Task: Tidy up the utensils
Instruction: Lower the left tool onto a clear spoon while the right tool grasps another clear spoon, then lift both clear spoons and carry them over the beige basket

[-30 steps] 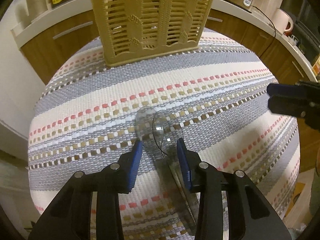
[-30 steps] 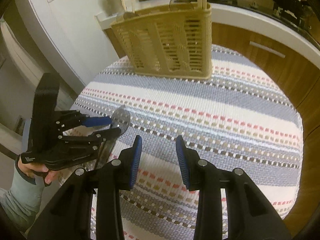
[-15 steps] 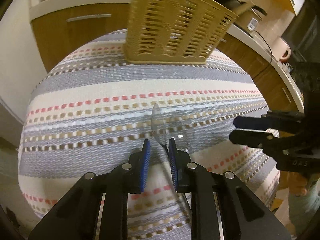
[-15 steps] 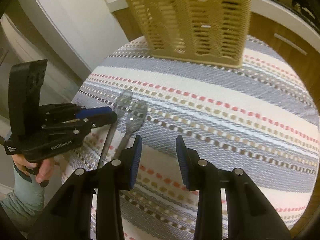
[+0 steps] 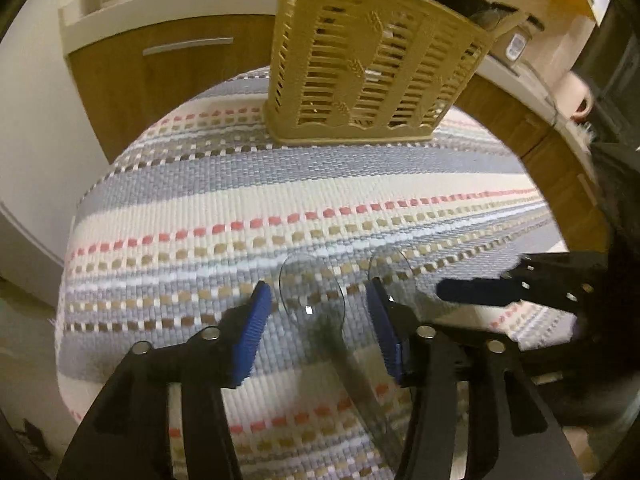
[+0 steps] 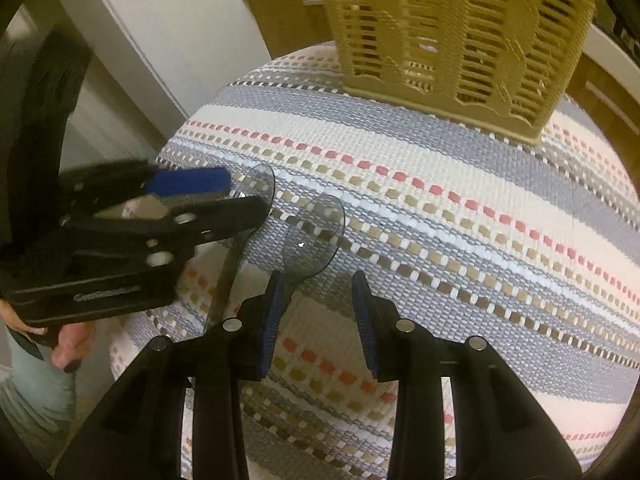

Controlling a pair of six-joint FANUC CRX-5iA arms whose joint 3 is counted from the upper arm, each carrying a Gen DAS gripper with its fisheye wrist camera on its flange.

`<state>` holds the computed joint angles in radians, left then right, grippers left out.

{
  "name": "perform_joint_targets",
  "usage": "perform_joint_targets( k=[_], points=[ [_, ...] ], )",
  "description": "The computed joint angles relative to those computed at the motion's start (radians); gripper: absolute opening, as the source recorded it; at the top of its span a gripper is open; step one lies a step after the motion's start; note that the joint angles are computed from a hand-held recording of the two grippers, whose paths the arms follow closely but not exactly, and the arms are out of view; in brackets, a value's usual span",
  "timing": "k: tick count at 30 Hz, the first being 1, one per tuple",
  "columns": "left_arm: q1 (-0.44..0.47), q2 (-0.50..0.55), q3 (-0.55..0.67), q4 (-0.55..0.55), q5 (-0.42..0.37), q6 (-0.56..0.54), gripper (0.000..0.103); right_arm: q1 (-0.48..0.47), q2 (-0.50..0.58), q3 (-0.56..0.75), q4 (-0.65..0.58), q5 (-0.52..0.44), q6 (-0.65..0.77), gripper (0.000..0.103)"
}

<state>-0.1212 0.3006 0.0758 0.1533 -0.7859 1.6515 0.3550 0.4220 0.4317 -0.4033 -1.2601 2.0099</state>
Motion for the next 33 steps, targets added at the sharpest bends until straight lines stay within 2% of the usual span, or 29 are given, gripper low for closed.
perform_joint_targets(
  k=[2, 5, 8, 9, 10, 11, 15, 19, 23, 24, 25, 26, 27, 33],
  points=[
    [-0.023, 0.037, 0.077, -0.088, -0.062, 0.069, 0.051, 0.005, -0.01, -0.018, 0.012, 0.016, 0.007, 0.032],
    [-0.035, 0.069, 0.122, -0.105, -0.106, 0.083, 0.051, 0.0, -0.014, -0.023, 0.014, 0.017, 0.012, 0.032],
    [-0.058, 0.081, 0.152, -0.171, -0.126, 0.111, 0.049, -0.005, -0.011, -0.024, 0.015, 0.014, 0.009, 0.032],
    [-0.067, 0.083, 0.164, -0.201, -0.138, 0.127, 0.046, -0.005, -0.009, -0.024, 0.016, 0.014, 0.008, 0.032],
    [-0.073, 0.083, 0.169, -0.224, -0.144, 0.142, 0.035, -0.006, -0.008, -0.024, 0.016, 0.013, 0.007, 0.032],
    [-0.074, 0.082, 0.171, -0.23, -0.148, 0.141, 0.035, -0.007, -0.008, -0.023, 0.016, 0.01, 0.006, 0.032],
    [-0.045, 0.051, 0.107, -0.157, -0.091, 0.104, 0.034, -0.001, -0.007, -0.017, 0.017, 0.006, -0.006, 0.032],
    [-0.008, -0.002, 0.032, -0.129, -0.036, 0.103, 0.034, 0.015, 0.002, -0.002, 0.025, -0.001, -0.028, 0.032],
    [0.046, -0.058, -0.064, -0.04, 0.017, 0.045, 0.034, 0.044, 0.03, 0.03, 0.058, -0.013, -0.092, 0.032],
    [0.059, -0.073, -0.086, -0.028, 0.029, 0.037, 0.034, 0.057, 0.04, 0.04, 0.08, -0.013, -0.127, 0.033],
    [0.064, -0.08, -0.098, -0.021, 0.038, 0.034, 0.034, 0.062, 0.044, 0.044, 0.087, -0.01, -0.14, 0.038],
    [0.073, -0.088, -0.113, -0.009, 0.047, 0.026, 0.034, 0.068, 0.05, 0.053, 0.096, -0.012, -0.158, 0.049],
    [0.072, -0.083, -0.111, -0.005, 0.054, 0.03, 0.034, 0.079, 0.058, 0.063, 0.114, -0.015, -0.186, 0.051],
    [0.087, -0.112, -0.164, 0.037, 0.095, -0.004, 0.034, 0.135, 0.074, 0.063, 0.212, 0.014, -0.283, 0.051]
  ],
)
